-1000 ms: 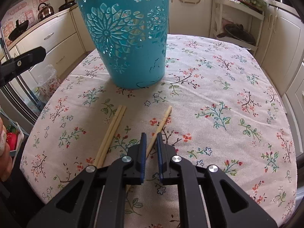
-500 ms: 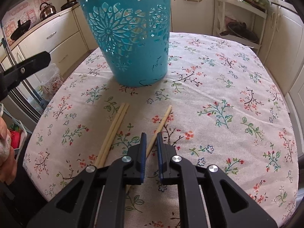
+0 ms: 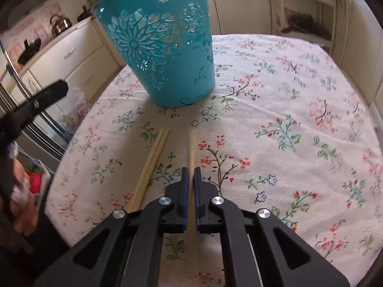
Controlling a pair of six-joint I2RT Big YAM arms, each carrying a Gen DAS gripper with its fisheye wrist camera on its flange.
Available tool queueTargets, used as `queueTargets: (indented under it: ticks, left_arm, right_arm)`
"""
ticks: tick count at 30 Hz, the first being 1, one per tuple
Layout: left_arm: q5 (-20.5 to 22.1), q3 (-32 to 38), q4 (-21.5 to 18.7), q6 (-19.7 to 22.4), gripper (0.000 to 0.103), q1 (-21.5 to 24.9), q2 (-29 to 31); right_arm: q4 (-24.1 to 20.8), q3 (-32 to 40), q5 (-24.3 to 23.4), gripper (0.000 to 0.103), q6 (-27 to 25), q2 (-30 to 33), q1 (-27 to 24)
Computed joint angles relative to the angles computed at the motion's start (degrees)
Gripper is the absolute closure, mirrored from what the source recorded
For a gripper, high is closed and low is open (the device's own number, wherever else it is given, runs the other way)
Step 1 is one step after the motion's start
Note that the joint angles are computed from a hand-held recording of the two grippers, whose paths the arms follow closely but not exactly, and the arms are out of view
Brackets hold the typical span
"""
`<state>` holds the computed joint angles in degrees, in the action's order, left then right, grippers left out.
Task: Organize utensils
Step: 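Carry the chopstick with the right gripper over the basket and release it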
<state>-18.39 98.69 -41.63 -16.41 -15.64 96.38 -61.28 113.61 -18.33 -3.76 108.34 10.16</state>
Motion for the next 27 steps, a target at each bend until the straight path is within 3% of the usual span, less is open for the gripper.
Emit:
queueTargets:
  ticks: [9,16,19,22,27]
  left_arm:
    - [0.78,-0.96,-0.73,-1.94,0.018,1.02,-0.34]
    - [0.94,-1.71,-0.95,-2.81,0.018,1.60,-0.65]
    - [1.18,-2.04,-0.80,-3.11,0.018,1.79,-0.84]
    - [1.49,-2.29,-0.44,-3.66,0.018,2.00,-0.92]
    - [2.01,-3.15,0.59,-4.42,0.018,2.42,-1.23]
  right_arm:
    - [2.71,-1.57,-12.85,0.098,8.51,-1.81,-2.78]
    - [10.48,-4.52,-22.23,0.098,14.75,-5.10,-4.39]
    - [16.55,-5.07,-26.52,0.098,19.43,-7.17,-5.13]
    - [23.10,-1.64,-26.36,0.098,24.49,-7.27,-4.68]
    - [30.18,12.35,-17.54,0.098,29.42,-0.47,-1.73]
